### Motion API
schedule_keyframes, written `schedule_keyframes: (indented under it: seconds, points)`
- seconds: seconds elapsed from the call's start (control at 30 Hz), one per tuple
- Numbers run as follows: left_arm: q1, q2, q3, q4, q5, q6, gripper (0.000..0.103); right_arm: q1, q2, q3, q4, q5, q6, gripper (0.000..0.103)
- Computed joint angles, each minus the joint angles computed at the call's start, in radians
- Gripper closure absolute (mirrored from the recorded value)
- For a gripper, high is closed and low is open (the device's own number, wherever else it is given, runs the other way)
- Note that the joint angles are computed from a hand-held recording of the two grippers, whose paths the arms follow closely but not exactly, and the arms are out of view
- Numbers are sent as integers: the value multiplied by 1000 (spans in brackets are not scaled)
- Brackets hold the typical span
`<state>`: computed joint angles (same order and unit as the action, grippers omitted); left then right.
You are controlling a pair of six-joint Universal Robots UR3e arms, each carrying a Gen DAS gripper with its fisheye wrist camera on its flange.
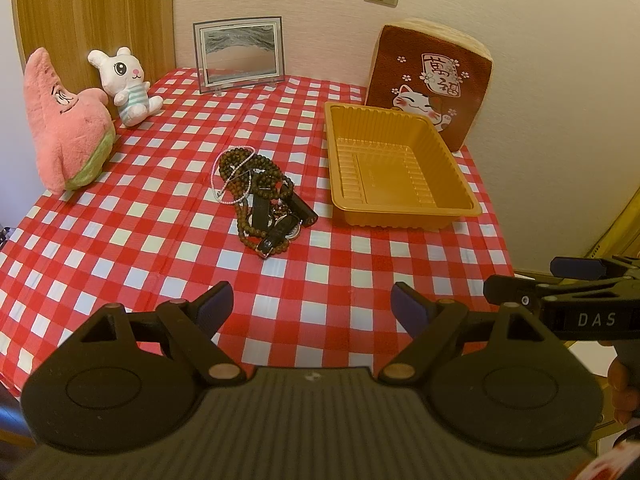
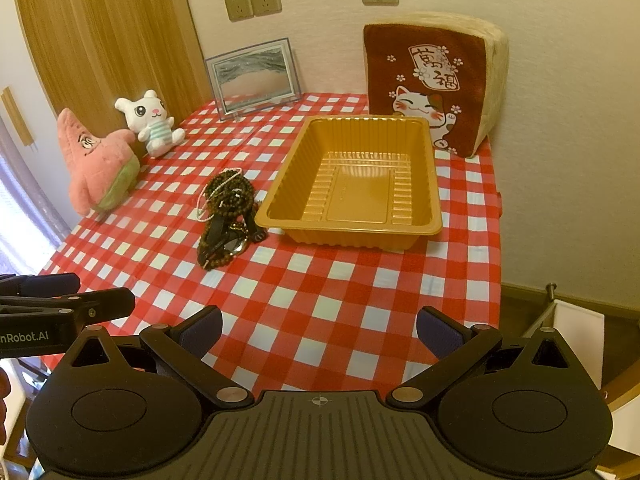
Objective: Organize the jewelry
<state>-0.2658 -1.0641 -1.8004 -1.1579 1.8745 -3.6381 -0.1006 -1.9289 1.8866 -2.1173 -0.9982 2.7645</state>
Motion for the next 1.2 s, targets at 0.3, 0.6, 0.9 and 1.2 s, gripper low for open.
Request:
schedule_keyframes:
  seconds: [0.3, 0.6, 0.9, 1.2]
  points:
    - [0, 0, 0, 1, 1, 0, 18, -5, -4, 0, 6, 3, -5, 0]
    - [0, 0, 0, 0, 1, 0, 18, -10, -6, 1, 9, 6, -9, 0]
    - [-1, -1, 1, -2, 2, -2, 18, -8, 5, 3, -1, 7, -10, 0]
    - [27, -15, -1, -3, -6, -3, 18, -14, 36, 21, -58, 23, -10, 0]
